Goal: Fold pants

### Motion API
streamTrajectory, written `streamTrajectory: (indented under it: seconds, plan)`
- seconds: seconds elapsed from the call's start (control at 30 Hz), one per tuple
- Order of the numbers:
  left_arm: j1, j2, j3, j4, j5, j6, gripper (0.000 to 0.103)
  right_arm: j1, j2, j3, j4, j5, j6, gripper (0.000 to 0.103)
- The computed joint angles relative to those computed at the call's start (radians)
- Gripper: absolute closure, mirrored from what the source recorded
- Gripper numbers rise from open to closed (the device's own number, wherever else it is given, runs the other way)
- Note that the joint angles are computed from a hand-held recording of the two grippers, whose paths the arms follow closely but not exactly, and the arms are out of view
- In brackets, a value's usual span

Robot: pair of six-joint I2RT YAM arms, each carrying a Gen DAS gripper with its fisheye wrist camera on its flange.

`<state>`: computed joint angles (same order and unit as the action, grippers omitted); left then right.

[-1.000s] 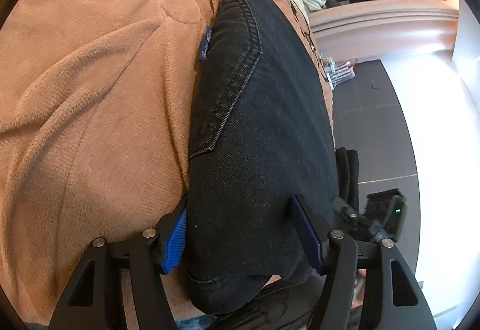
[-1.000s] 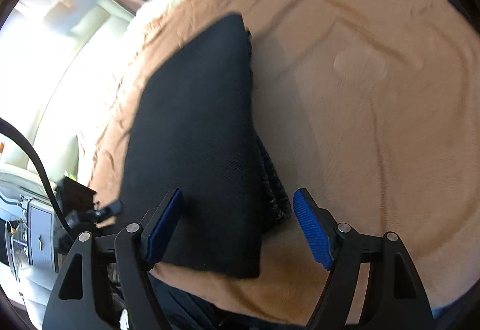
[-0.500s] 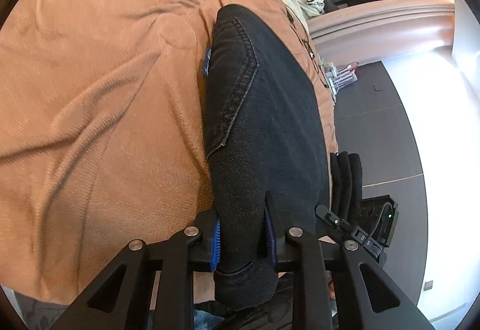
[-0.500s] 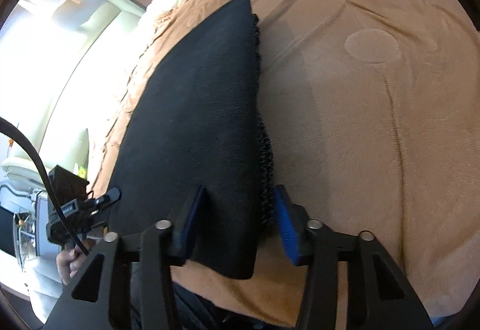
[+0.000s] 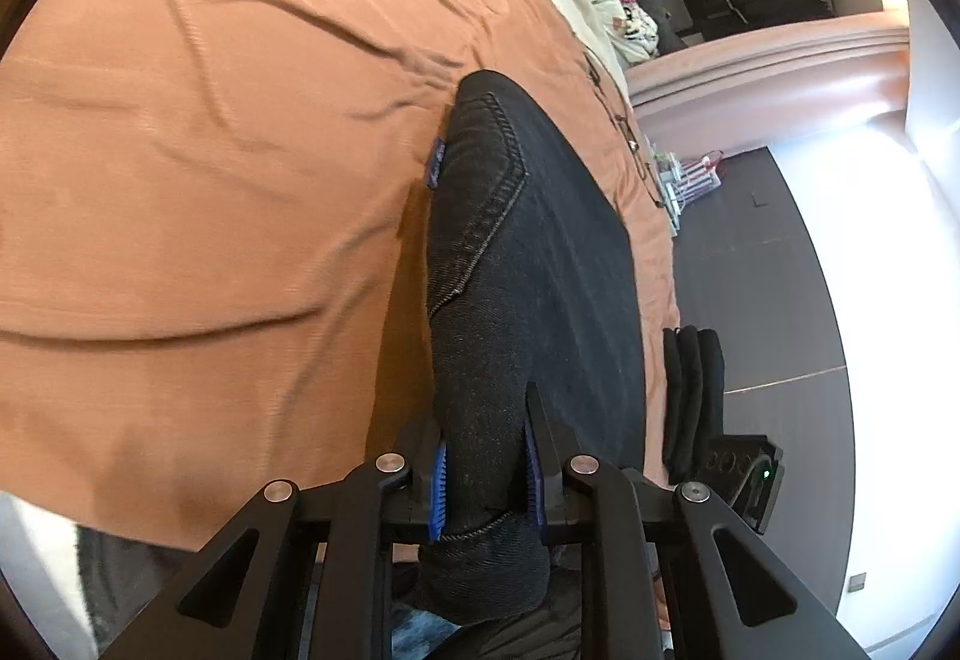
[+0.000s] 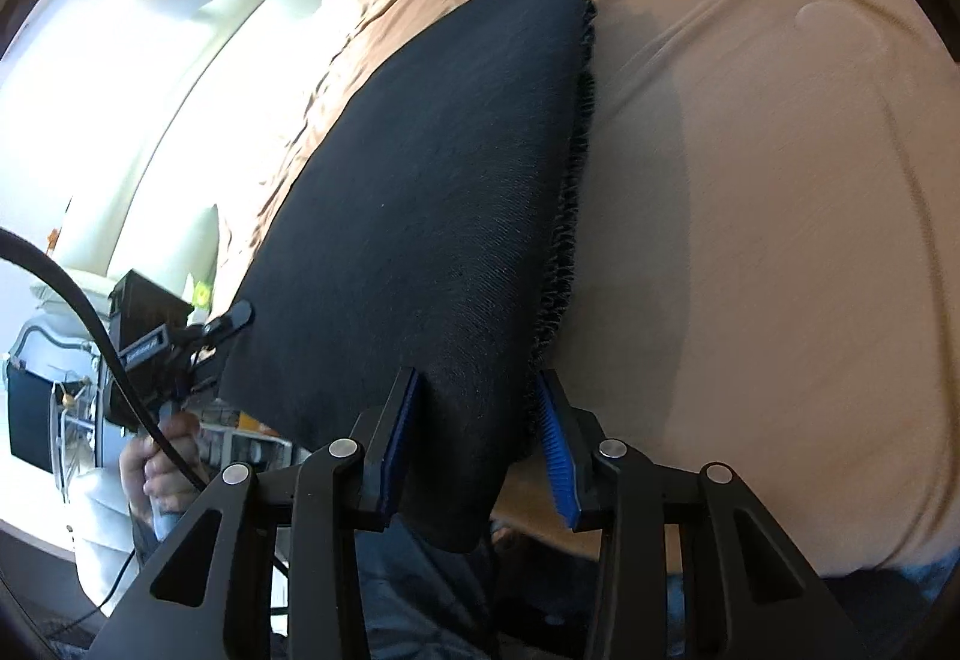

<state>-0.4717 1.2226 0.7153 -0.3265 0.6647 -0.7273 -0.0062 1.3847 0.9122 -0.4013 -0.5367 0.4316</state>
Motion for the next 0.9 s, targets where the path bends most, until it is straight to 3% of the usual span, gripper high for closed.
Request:
streamTrajectory:
  seconds: [0.2,0.33,0.4,0.43,0.9]
  plan:
    - [0.076,0.052,0.021,-0.07,0.036,0.101,0.08,0.037,0.046,-0.007,0.063,-0.022,0.017,0.067]
    - [0.078,0.126,0.068,-0.136,0.003,0.184,0.061,-0.031,0.105,0.035,0.038,-0.104,-0.026,0.061]
    - [0.089,0.148,0.087,-0.141,-0.006,0.207,0.048,-0.055,0.144,0.064,0.03,-0.116,-0.042,0.046]
    - [0.099,0.162,0.098,-0.139,-0.007,0.215,0.042,-0.065,0.156,0.075,0.034,-0.098,-0.047,0.043]
    - [0.121,0.448,0.336,-0.171,0.023,0.323,0.042,-0.163,0.449,0.316,0.144,-0.181,0.015,0.043]
